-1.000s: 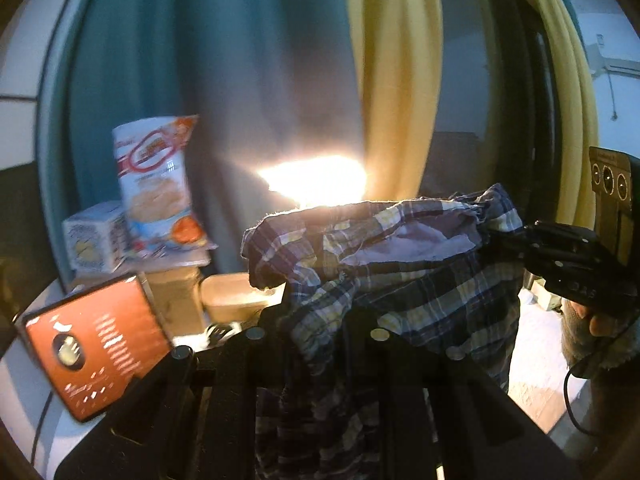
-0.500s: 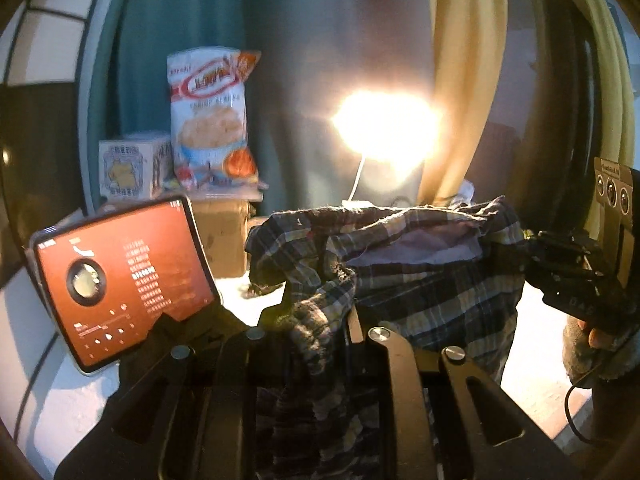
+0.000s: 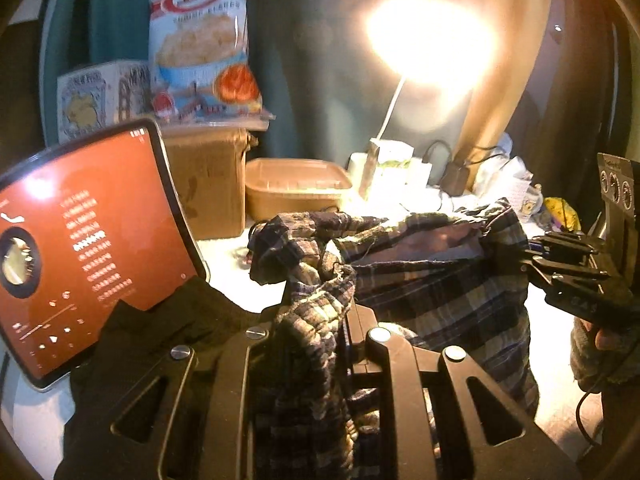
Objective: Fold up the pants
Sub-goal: 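Lower the pants onto the table beside the tablet and open both grippers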
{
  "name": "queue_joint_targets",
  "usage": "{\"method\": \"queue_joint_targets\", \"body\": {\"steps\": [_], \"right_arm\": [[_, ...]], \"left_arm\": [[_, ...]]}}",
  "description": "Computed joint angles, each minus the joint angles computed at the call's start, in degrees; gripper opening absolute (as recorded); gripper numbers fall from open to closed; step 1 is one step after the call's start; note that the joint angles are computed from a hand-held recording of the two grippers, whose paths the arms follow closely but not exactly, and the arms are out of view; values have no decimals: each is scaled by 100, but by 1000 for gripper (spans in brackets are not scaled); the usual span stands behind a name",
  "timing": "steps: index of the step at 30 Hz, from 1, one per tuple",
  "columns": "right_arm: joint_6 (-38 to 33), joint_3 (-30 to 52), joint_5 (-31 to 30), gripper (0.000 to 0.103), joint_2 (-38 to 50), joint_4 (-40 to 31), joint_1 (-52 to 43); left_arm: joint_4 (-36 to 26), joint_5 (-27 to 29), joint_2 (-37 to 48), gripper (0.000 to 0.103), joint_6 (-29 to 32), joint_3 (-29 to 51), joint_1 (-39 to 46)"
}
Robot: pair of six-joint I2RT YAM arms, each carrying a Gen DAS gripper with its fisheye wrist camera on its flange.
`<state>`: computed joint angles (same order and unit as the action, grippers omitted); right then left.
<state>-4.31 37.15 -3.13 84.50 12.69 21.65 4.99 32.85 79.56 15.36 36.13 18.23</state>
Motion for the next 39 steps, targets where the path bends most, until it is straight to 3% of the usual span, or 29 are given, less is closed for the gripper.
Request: {"method": "queue_joint_targets", "body": {"steps": [9, 19, 21, 24, 26, 28, 32, 39], "right_arm": [[22, 749, -410, 14, 1476, 163, -300], [-113, 1390, -646, 15, 2473, -33, -489], [-80, 1505, -739, 18, 2589, -145, -542], [-32, 1592, -750, 35, 2651, -264, -610], [8, 1635, -683, 50, 2651, -373, -653], [-8, 1640, -665, 56, 2622, -473, -694], [-111, 1418, -491, 60, 2426, -461, -692], [-186, 683, -359, 61, 1828, -253, -823]], "left_arm": [[214, -486, 1102, 17, -5, 434, -254], [138, -502, 1771, 29, -71, 813, -183], [114, -529, 1787, 36, -110, 829, -167], [107, -694, 1797, 52, -253, 852, -139], [114, -795, 1696, 56, -286, 770, -133], [157, -956, 1580, 58, -284, 673, -189], [99, -1221, 1241, 62, -426, 489, -200], [17, -1188, 390, 64, -525, -45, -98]]}}
